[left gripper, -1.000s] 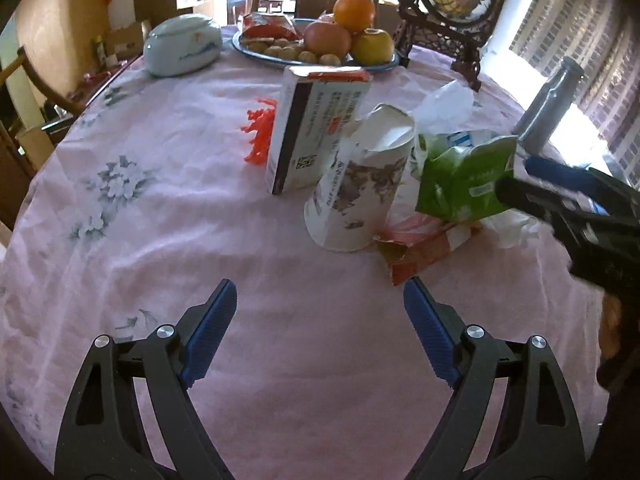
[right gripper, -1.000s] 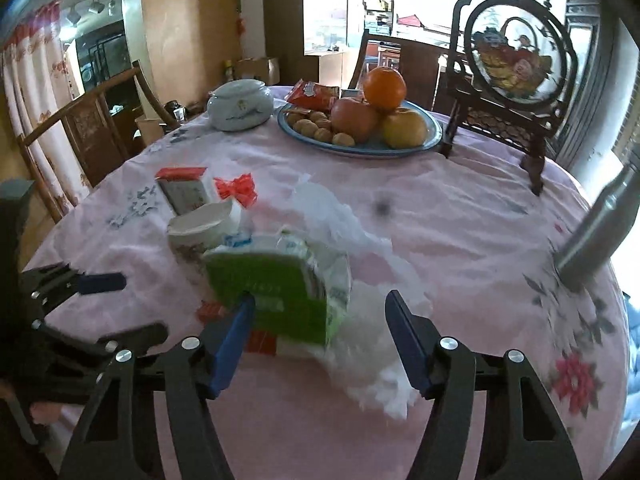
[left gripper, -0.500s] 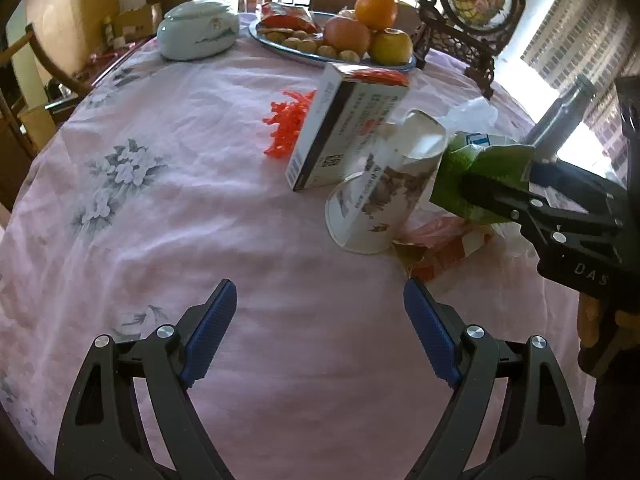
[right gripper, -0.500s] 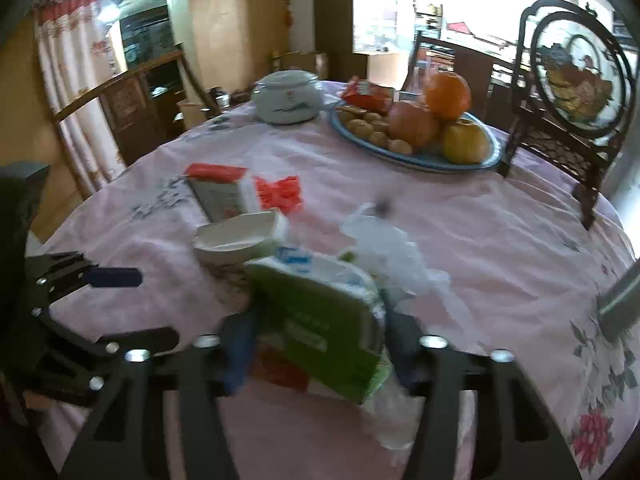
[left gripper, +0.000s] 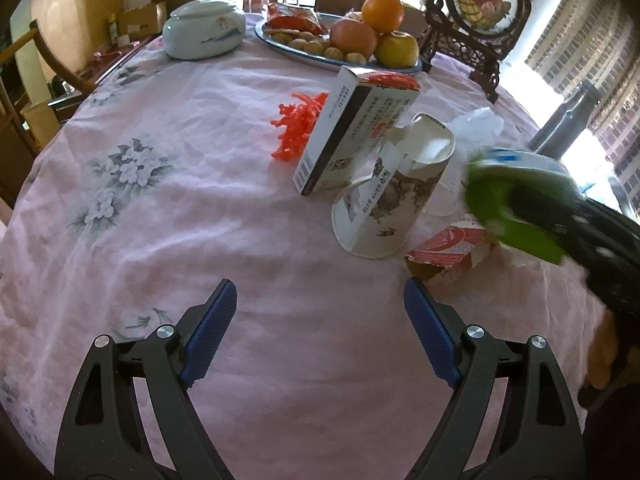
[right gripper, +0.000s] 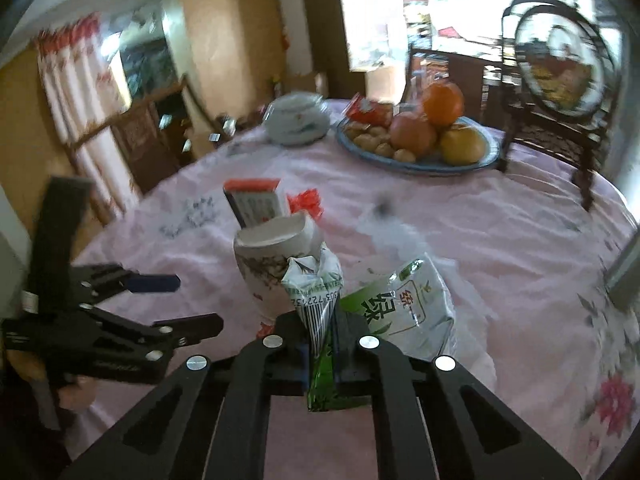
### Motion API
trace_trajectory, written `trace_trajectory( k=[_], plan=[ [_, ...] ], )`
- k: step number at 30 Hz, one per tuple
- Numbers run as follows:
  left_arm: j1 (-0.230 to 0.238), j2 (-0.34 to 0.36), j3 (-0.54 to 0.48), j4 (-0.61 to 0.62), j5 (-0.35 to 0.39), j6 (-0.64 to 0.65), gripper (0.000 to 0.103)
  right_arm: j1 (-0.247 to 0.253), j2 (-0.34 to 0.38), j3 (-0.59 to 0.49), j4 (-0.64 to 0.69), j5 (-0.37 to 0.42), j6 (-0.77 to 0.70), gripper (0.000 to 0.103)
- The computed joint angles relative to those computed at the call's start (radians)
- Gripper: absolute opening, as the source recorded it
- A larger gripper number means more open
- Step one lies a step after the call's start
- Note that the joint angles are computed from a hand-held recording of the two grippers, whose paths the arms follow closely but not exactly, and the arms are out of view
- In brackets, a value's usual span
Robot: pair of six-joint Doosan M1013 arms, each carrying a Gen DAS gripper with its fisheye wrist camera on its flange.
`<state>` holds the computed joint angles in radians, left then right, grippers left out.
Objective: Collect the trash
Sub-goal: 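Grasp the green-and-white milk carton and foil wrapper with the right tool, then grasp the white paper cup with the left tool while the right tool holds the carton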
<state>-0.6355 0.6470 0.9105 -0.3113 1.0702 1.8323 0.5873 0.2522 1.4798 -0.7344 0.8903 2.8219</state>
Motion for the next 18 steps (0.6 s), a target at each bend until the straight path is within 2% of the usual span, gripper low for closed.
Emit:
trace_trajectory(
  k=[5,8,10,13,15,17,18],
  plan=[
    [-0.006,0.001,0.004,0.013,-0.026,-0.004,0.083,0.063,-0.062,0.084,-0.191,0.029,0.312,0.008],
    [-0.016,0.004,0.004,0.041,-0.050,-0.007,0.081,0.086,-0.099,0.154,-0.293,-0.008,0.496,0.008],
    [-0.020,0.012,-0.008,0.046,-0.046,-0.013,0.081,0.084,-0.109,0.177,-0.312,-0.030,0.542,0.008],
    [-0.022,0.034,-0.051,0.025,0.013,-0.002,0.080,0.071,-0.123,0.206,-0.311,-0.075,0.572,0.008],
    [-0.028,0.041,-0.066,0.024,0.013,0.024,0.079,0.066,-0.131,0.220,-0.318,-0.101,0.586,0.008],
    [-0.035,0.051,-0.084,0.030,0.014,0.041,0.076,0.063,-0.134,0.228,-0.321,-0.115,0.595,0.008],
    [-0.038,0.066,-0.111,0.029,0.037,0.051,0.074,0.063,-0.135,0.228,-0.320,-0.116,0.591,0.008]
  ],
)
